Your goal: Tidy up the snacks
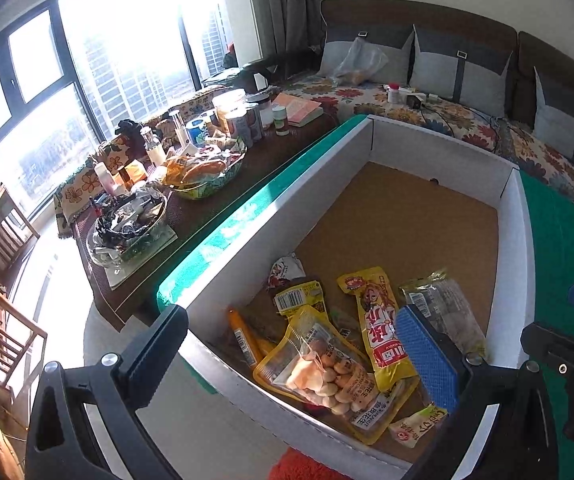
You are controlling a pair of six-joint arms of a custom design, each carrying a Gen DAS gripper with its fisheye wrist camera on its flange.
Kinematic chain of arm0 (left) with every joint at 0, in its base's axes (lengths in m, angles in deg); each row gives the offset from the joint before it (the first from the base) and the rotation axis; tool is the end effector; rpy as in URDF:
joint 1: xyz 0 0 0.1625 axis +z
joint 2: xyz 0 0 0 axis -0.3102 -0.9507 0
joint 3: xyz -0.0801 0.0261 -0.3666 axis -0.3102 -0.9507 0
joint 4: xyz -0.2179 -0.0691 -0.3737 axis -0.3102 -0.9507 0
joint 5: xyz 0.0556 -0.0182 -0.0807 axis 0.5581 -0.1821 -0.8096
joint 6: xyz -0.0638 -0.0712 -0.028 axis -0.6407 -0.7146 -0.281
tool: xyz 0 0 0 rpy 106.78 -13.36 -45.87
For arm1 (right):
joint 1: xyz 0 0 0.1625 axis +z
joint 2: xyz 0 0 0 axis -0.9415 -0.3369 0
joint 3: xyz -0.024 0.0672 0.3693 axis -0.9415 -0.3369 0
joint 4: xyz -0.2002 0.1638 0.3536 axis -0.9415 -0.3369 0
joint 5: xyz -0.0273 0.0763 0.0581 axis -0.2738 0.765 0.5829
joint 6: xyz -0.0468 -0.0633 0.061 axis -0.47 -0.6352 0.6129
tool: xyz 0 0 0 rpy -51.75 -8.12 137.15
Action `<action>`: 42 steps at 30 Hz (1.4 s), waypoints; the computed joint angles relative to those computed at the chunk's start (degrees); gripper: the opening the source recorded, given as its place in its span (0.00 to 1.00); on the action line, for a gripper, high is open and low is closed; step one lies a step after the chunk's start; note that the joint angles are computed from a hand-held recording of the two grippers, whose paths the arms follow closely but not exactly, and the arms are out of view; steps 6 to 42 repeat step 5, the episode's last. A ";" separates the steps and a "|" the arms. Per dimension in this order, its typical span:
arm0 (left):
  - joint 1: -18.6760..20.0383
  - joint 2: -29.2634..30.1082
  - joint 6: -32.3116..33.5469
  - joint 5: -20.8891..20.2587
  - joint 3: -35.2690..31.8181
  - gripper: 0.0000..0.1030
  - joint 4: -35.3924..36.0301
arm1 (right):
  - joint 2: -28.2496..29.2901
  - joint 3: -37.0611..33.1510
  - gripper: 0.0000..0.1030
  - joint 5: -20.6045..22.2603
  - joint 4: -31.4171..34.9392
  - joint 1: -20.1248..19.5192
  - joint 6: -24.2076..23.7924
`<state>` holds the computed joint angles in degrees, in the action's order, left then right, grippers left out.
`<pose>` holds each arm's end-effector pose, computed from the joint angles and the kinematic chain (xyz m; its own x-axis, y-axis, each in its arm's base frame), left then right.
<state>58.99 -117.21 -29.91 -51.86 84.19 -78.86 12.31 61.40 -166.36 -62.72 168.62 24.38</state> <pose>-0.4074 -0.6507 0.1305 -0.6083 -0.1807 -0.7729 0.4186 0.7543 -0.5058 0.1844 -0.6578 0.3557 -0.7349 -0.3732 0.5662 -0.5464 0.8204 -0.1684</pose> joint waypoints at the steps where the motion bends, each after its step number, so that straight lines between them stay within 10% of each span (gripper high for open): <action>1: 0.03 -0.20 0.23 -0.18 0.35 1.00 -0.54 | 0.03 0.02 0.75 -0.01 -0.01 -0.02 -0.01; 42: -0.41 -0.27 2.02 0.60 1.46 1.00 -2.60 | 0.06 0.20 0.75 0.31 0.01 -0.07 0.14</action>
